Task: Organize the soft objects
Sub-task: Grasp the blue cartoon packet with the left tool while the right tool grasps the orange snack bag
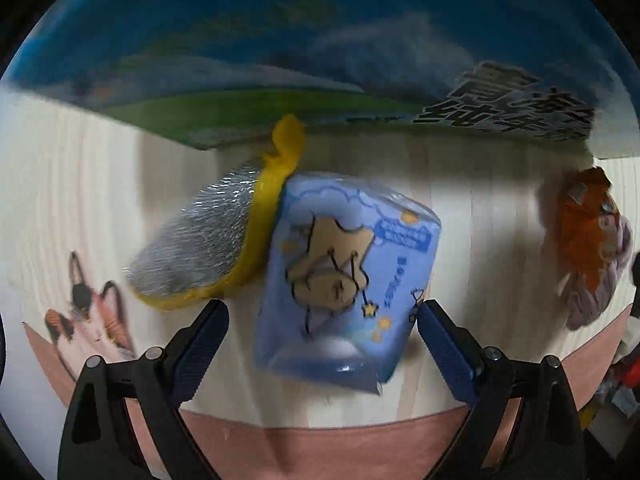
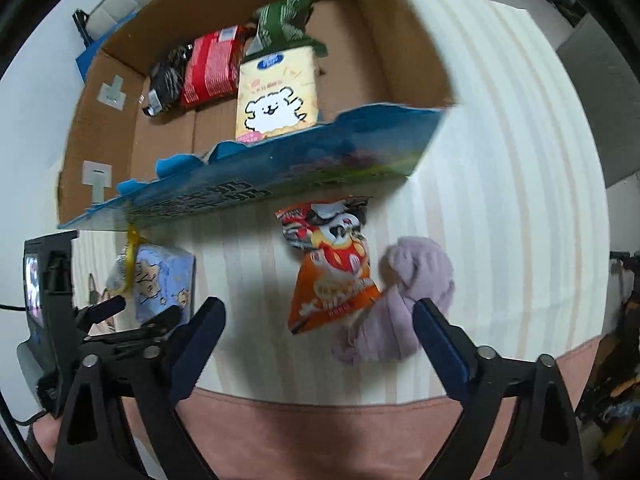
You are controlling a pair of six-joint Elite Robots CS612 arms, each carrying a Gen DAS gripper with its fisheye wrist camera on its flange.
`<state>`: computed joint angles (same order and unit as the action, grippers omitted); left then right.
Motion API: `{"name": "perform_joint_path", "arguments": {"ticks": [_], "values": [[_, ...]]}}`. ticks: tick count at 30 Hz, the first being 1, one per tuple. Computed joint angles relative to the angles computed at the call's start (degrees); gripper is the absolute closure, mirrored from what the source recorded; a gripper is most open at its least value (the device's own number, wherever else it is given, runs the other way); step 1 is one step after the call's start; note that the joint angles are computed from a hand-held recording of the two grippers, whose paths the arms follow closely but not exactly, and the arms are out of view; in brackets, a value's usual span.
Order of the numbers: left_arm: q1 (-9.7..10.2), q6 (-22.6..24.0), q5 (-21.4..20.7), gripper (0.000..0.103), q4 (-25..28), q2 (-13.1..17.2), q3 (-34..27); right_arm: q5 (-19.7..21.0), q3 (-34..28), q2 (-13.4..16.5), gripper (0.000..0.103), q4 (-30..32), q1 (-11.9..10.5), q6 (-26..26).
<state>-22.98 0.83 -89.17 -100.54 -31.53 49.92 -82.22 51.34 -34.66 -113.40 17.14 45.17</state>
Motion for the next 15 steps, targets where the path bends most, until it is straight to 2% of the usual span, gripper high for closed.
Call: {"name": "perform_joint_path", "arguments": {"ticks": [2, 7, 9, 10, 11, 13, 15], "values": [[-0.01, -0.7, -0.94, 0.006, 1.08, 0.64, -0.87, 0.05, -2.8, 1.93, 0.022, 2.75, -0.07, -1.06], [-0.01, -2.19, -2.14, 0.007, 1.99, 1.26, -1.15, 0.2, -7.94, 5.7, 0.025, 8.41, -0.3, -2.04], [-0.19, -2.2, -1.35, 0.009, -0.11, 0.63, 0.27, 0.64, -9.26, 6.79, 0.035, 10.17, -0.35, -2.54], [-0.26, -2.18, -1.22, 0.014, -0.8, 0.29, 0.88, 1.1, -9.71, 7.21, 0.044, 10.8, -0.38, -2.87], [-0.28, -2.37, -1.23, 0.019, -1.64, -0.07, 1.45, 1.38, -10.51, 7.76, 0.046, 11.96, -0.36, -3.4], [-0.5, -2.58, -1.13, 0.046, -2.68, -0.69, 1.78, 0.56, -10.62, 7.87, 0.048, 12.06, -0.14, -3.92], [-0.36, -3.48, -1.89, 0.054, -2.9, -1.23, 2.27, 0.37, -9.94, 7.53, 0.052, 11.19, 0.02, -4.08]]}}
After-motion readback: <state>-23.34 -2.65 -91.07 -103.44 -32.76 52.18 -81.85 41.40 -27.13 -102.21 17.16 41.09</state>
